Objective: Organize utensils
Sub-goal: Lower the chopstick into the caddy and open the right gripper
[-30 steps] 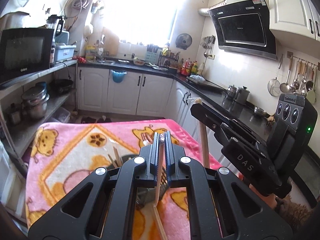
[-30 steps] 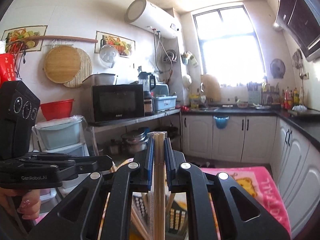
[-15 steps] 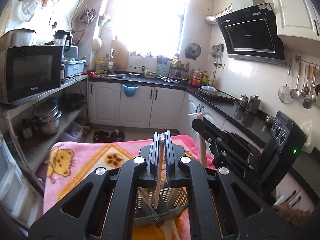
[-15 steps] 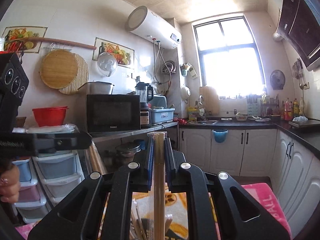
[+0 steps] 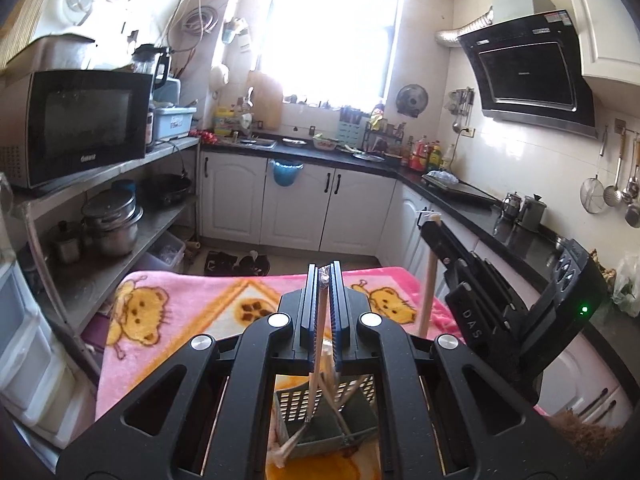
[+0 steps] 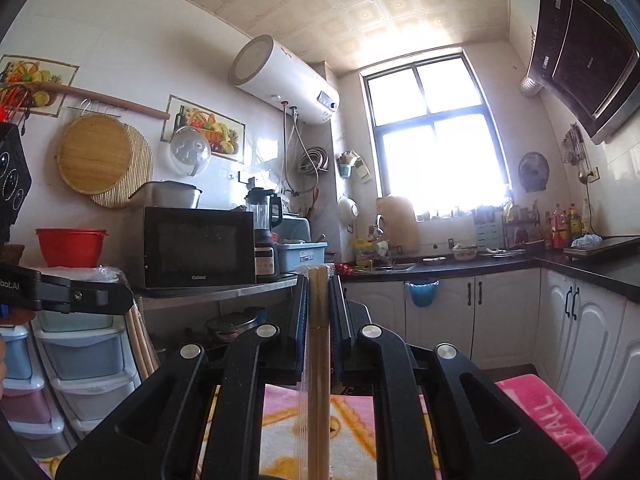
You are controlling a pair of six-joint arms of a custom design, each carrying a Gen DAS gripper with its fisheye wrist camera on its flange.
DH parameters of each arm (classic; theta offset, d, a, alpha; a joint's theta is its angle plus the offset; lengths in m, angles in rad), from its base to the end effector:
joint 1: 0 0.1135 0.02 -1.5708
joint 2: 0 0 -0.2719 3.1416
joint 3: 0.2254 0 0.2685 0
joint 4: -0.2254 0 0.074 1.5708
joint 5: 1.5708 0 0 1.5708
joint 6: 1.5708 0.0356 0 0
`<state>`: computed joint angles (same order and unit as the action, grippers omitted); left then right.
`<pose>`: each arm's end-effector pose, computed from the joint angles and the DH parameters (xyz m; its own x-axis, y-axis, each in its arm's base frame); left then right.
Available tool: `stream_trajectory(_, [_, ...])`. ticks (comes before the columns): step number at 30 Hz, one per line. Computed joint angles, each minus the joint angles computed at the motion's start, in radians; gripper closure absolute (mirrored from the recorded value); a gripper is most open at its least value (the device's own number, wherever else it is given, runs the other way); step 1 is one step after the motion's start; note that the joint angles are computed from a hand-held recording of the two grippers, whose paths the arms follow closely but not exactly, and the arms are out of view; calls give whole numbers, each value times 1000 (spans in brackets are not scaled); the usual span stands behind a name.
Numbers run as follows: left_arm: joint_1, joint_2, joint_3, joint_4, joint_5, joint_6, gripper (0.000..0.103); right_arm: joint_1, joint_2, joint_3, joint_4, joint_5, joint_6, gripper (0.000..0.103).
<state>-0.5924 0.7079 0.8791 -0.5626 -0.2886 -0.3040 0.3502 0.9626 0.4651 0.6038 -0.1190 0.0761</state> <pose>0.1393 -0.0815 0.3528 -0.3969 -0.0788 -0.9145 0.2077 0.9627 -0.1731 0.2165 0.0836 0.2761 0.0650 0.1041 -0.9924 -0.4578 0.8868 0.0630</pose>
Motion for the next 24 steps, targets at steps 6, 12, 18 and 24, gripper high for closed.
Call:
stream_trajectory(6, [90,10,-68,63,93,-15,100,18,30,-41,83,44,-40,92])
stream_trajectory(12, [127,12,-128,108,135,-16,100,25,60,-59,104,54,-73,92])
stream_trajectory(18, [144,16,-176,132,158,-20,100,23,55,-82,52,46,-66,90])
stream_trajectory(24, [154,-11,-222,126,164,-34,94,8,-25,-116,-42,16,-42,71])
